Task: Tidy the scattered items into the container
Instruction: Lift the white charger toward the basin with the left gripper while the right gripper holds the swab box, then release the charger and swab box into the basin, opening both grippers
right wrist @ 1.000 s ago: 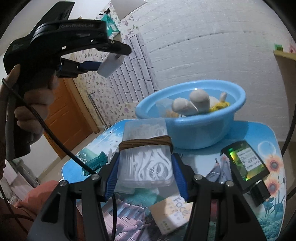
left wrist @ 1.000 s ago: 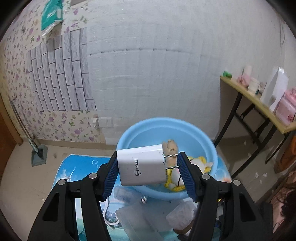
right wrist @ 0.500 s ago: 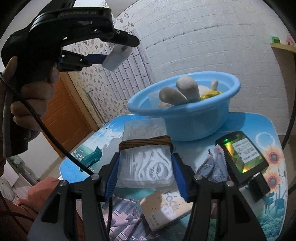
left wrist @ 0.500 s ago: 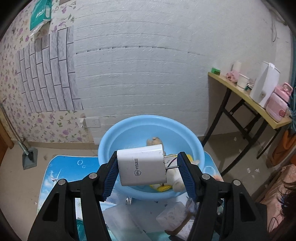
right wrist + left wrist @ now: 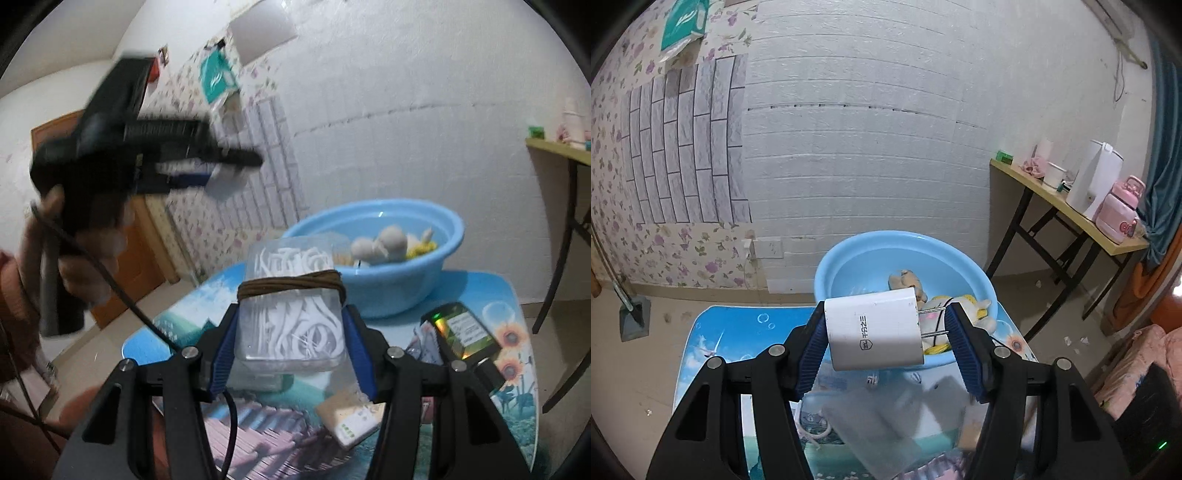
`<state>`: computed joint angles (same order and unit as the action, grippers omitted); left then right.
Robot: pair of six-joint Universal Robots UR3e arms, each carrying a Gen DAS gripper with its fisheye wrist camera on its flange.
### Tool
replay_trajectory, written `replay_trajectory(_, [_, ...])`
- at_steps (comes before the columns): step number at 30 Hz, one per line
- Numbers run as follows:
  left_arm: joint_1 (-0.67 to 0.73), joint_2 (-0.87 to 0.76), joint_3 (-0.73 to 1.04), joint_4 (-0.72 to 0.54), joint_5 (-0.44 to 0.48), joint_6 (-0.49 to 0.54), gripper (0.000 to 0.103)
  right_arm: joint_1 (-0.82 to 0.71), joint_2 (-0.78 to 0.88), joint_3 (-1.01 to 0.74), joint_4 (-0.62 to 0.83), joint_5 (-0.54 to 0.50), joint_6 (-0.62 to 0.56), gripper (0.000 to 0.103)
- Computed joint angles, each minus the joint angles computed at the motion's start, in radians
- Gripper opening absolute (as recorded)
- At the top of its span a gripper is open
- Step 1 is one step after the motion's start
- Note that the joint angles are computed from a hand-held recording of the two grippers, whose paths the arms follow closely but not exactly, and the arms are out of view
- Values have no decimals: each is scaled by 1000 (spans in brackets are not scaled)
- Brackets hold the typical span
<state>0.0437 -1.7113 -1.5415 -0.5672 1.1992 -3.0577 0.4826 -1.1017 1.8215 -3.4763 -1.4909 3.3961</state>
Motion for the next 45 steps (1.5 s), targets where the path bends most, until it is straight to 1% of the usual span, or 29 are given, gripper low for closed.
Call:
replay_trajectory(1, [19,7,-20,7,-22,13,62,13,-7,-2,-6,-20,4,53])
replay_trajectory(2, [32,12,-37,14,-37,23,62,34,-14,-9,-11,-67,3,53])
replay_trajectory(4, [57,20,-67,29,-63,40,62,51,-29,-4,-19,-128,-12,53])
replay_trajectory(6, [68,13,-84,54,-76,63,62,66,-20,-53,19,-175,-26,53])
replay_trajectory(10, [66,-28,-78,66,-89,89,62,71,4,-142,115,-242,-33,53])
replay_trajectory(14, [45,-79,-64,98,-80,112,62,34,50,-233,201,-271,-12,53])
replay_trajectory(16, [31,-118,-40,108,-78,125,62,16,64,-267,231,-280,-1,53])
replay_trajectory(18, [4,-161,-13,140,-48,123,62,-7,84,-297,248,-268,0,53])
replay_trajectory(20, [-19,-192,14,153,-35,130,62,-18,119,-353,280,-277,-14,53])
replay_trajectory(23, [-55,-263,99,136,-10,142,62,-31,163,-428,323,-284,-13,54])
replay_trajectory(24, [-66,-297,142,116,-8,148,62,-38,180,-459,345,-280,-12,54])
replay_trajectory(28, [-86,-377,227,115,-9,144,62,-49,237,-550,395,-293,-7,54])
replay_trajectory(33, [-79,-417,274,86,-31,136,63,-72,279,-626,428,-282,-25,54])
replay_trajectory(35, [-71,-410,265,82,-35,132,63,-79,297,-671,460,-278,-26,54])
replay_trajectory(38, [-56,-382,226,93,-42,122,69,-84,316,-714,491,-263,-26,54])
replay_trajectory(41, [-35,-331,153,121,-37,111,73,-84,350,-802,552,-207,-53,54])
replay_trajectory(42, [-30,-315,134,124,-29,108,74,-79,364,-839,581,-199,-62,56])
replay_trajectory(43, [-24,-294,106,129,-23,105,75,-72,375,-864,598,-203,-68,60])
replay_trajectory(45, [-8,-248,46,141,-20,109,76,-48,389,-895,615,-231,-64,66])
